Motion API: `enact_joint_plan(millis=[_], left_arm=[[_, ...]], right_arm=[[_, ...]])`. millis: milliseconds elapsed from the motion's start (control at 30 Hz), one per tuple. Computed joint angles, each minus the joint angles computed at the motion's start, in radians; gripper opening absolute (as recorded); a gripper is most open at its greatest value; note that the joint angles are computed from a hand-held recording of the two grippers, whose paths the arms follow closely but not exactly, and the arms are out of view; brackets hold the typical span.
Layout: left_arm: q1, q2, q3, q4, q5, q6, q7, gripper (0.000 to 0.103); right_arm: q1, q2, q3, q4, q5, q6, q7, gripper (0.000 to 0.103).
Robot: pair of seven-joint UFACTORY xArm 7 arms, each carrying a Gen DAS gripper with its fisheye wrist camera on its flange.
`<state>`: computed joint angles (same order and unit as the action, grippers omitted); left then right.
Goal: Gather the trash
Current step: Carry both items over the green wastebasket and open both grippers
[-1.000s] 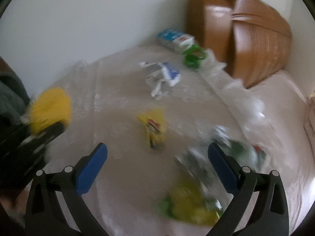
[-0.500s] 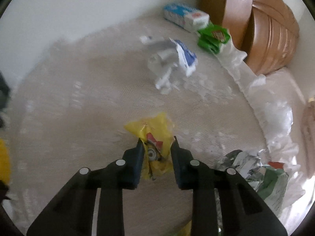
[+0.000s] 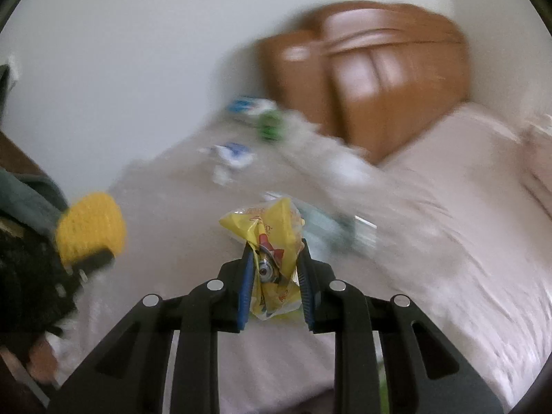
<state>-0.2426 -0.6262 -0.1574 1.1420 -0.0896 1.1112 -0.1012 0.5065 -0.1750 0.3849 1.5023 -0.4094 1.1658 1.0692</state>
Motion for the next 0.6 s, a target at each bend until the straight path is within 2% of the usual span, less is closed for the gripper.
enact_joint_plan(millis=[133,233,400,467,500,533,600], left_arm=[[-0.088,0.031,-0.036,0.013,-0.072,-0.002,0.032,0.033],[-0.146,0.075,-0.072,0.035,-0.107,-0.002,0.054,0.033],[-0.219,0.147,-0.129,0.079,-0.12,0.008,0.069,0.033],[-0.243,0.167,-0.149,0.088,-0.116,0.011,0.068,0.033],[-0.255,0.185,-0.163,0.099,-0.111,0.017,0.066,0.033],[-0.268,0.204,-0.175,0.111,-0.109,0.023,0.062,0.033],[-0.292,0.237,-0.193,0.13,-0.106,0.033,0.053,0.033]], right_arm=[[-0.021,-0.276,-0.008,-0.241,0.109,0.183,0.072,0.026],[-0.039,-0.451,-0.016,-0.414,0.217,0.277,0.14,0.026],[-0.062,-0.666,-0.025,-0.664,0.363,0.298,0.205,0.026],[-0.073,-0.722,-0.023,-0.76,0.412,0.284,0.215,0.029],[-0.073,-0.755,-0.026,-0.816,0.439,0.261,0.216,0.048],[-0.07,-0.789,-0.03,-0.873,0.47,0.25,0.221,0.071],[-0.078,-0.846,-0.015,-0.95,0.499,0.259,0.25,0.085]])
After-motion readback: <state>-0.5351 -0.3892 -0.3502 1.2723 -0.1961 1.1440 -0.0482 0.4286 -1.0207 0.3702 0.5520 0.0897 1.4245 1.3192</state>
